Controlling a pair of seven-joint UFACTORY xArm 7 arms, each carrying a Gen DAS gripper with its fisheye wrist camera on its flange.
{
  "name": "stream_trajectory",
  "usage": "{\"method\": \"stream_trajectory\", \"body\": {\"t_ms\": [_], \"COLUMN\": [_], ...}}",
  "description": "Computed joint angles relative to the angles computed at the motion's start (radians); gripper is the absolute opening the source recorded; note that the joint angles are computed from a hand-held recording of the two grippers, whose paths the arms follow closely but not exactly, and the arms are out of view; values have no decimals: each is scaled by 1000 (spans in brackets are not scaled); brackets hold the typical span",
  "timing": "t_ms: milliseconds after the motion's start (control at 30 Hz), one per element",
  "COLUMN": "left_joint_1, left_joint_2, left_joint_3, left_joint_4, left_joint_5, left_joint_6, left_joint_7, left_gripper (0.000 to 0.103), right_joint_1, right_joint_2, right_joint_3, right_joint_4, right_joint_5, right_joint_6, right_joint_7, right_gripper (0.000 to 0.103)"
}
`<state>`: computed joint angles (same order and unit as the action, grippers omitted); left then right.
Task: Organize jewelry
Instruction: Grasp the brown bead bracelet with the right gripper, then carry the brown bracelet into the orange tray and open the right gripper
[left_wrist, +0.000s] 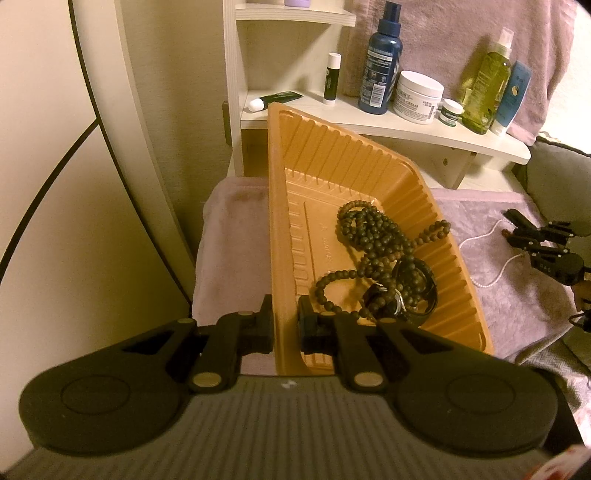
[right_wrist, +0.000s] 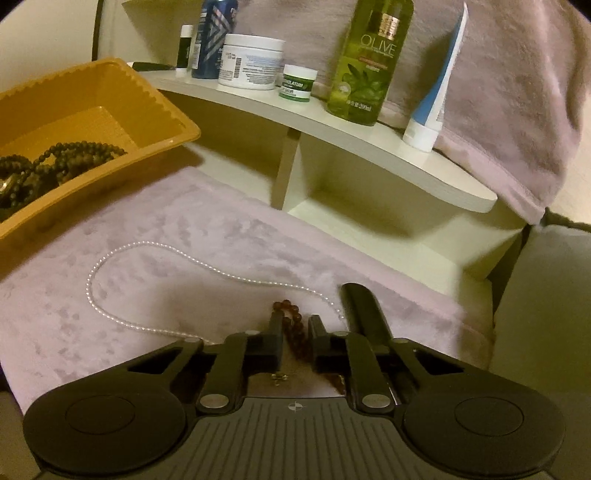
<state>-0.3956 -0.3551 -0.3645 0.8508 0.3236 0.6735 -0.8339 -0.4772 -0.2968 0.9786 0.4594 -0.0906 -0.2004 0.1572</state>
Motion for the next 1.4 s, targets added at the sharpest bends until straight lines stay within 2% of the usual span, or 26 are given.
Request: {"method": "stream_trajectory", "body": {"t_ms": [100,233,600,733,833,1033,1167,1300,1400], "left_joint_1": [-1,0,-1,0,-1,0,0,-1,-1], "left_joint_2": [-1,-3,-5,-5,-7,-7,-6,-5,-6], "left_joint_3": [1,0,-1,0,-1,-2,0,1,3], "left_joint_4": [0,-2,-4,-3,-2,-2,-2,0,-4], "left_joint_5": [-1,1,-1,-2,-2,-1,-2,-3,-6], "left_joint_6": [-2,-3,-3,-3,-1,1,1,-1,-7], "left_joint_7": [1,-3,-2,-3,-2,0,4,7,10], "left_gripper": [10,10,10,10,10,10,10,10,10], "right_joint_1": [0,66,340,395,411,421,413,364,274], "right_joint_2": [-13,-47,-211,-246,-252,-190,-96,5,86], "right_joint_3": [4,-55,-297,-350,-357,-318,-253,-137,14], "right_joint_4": [-3,-40,-115,-98,-75,14,97,176,247], "right_joint_5": [7,23,61,44,36,40,79,140,208], "right_joint_6": [4,-22,-27,-17,-26,-72,-115,-156,-165], "right_joint_7": [16,36,103,112,119,120,102,39,-49], "right_gripper": [5,5,4,4,4,4,4,4,4]}}
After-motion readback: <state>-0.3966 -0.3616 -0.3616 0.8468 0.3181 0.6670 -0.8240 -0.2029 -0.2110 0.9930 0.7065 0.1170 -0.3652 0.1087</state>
